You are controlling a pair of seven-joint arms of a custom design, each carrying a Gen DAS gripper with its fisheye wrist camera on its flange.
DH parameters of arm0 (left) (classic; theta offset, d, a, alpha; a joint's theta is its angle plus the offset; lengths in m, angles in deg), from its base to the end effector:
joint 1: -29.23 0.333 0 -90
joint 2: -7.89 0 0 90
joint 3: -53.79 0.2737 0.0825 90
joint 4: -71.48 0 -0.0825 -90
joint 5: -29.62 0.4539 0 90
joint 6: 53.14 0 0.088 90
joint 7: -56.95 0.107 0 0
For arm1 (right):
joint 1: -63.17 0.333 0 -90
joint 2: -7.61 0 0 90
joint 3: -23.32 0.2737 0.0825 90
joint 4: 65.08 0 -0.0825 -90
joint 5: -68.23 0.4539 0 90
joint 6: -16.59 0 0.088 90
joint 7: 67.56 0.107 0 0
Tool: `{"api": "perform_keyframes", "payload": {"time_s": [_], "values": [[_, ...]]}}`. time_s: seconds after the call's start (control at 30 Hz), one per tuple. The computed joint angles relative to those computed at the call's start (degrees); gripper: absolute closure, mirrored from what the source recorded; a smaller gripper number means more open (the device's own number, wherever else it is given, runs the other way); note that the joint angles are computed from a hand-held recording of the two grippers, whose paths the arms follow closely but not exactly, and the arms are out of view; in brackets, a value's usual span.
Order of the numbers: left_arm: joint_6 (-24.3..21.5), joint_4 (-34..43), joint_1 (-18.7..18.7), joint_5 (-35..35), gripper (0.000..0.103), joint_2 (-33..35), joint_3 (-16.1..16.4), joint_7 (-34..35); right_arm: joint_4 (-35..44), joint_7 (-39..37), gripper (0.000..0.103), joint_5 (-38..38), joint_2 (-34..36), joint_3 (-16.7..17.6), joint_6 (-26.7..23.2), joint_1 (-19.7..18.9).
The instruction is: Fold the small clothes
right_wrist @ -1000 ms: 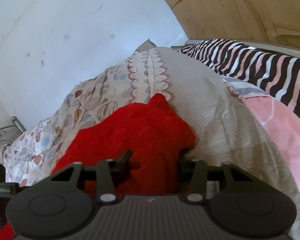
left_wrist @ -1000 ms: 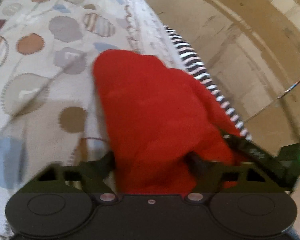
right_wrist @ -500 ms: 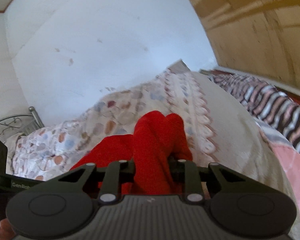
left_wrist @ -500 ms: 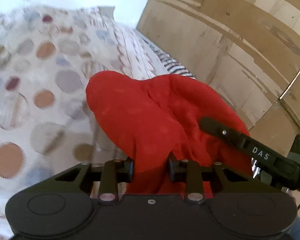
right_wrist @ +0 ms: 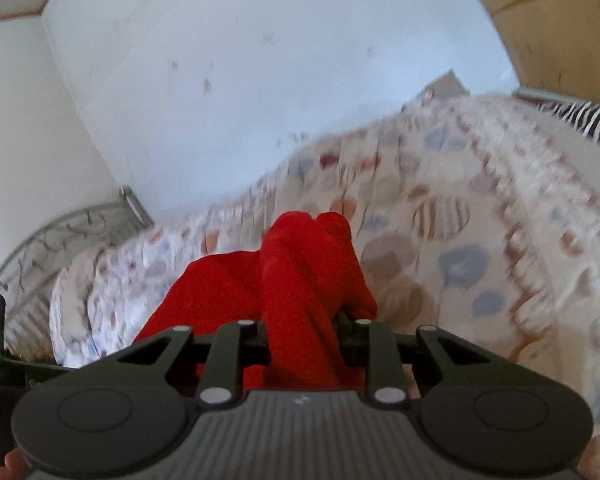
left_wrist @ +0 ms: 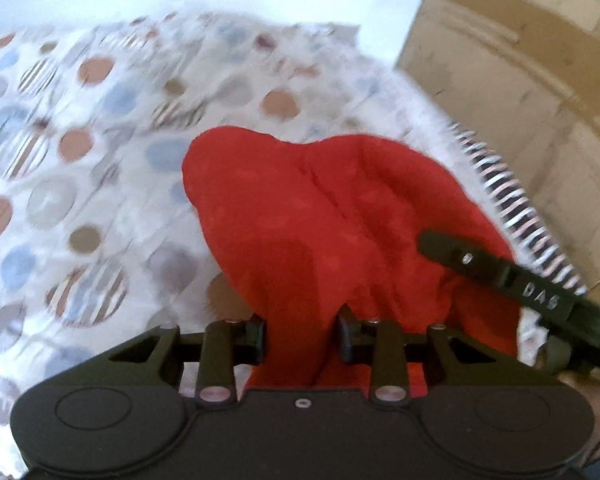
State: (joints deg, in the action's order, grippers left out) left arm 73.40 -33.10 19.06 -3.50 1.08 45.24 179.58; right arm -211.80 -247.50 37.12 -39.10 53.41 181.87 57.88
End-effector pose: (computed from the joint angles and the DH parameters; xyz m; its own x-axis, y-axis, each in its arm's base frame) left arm 0.5991 -0.2264 0.5877 -0.6650 -0.7095 0.2331 -0.6672 0.4242 -0.6123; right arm 0.4181 0.2446 0.5490 -0.2235 -0.8317 -0.5082 -0.2942 0.5546 -0.7784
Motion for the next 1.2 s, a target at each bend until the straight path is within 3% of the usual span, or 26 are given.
{"api": "perform_keyframes", "payload": {"time_s": [0.1, 0.17, 0.33, 0.43, 0.53, 0.77, 1.0, 1.2], "values": [[5.5, -4.4, -0.2, 0.7, 0.058, -0.6, -0.4, 1.2, 1.5, -0.7, 0.075, -0.8, 3.4, 1.0, -3.8, 0.0], [10.0, -7.5, -0.7, -0.6, 0.044, -1.7, -0.3, 3.2, 1.3, 0.4, 0.07, -0.8, 4.1, 0.2, -6.7, 1.2], [12.0, -8.7, -1.1, -2.7, 0.028, -1.2, 0.3, 1.7, -0.3, 1.4, 0.056, -1.9, 3.9, -3.2, -8.1, 4.7], [12.0, -9.0, -0.9, -3.1, 0.027, -1.7, 0.5, -0.1, 0.0, 1.0, 0.049, -3.7, 3.6, -3.4, -10.2, 5.7], [14.2, -11.0, -0.9, -0.4, 0.018, -3.9, -0.1, -3.6, 0.3, 0.7, 0.028, -5.5, 2.6, -3.2, -13.1, 6.7], [19.7, -17.1, -2.7, 1.9, 0.005, -11.7, 1.3, -6.2, -1.8, 2.3, 0.002, -7.5, -3.3, -3.4, -16.0, 10.3], [24.1, -24.1, -5.7, 3.8, 0.001, -22.3, 3.6, -7.4, -3.0, 3.2, 0.0, -7.9, -11.5, -1.2, -21.6, 13.1], [25.9, -31.3, -9.2, 3.4, 0.001, -32.7, 6.5, -6.4, -2.6, 1.7, 0.0, -10.1, -17.8, 3.1, -28.3, 15.9]]}}
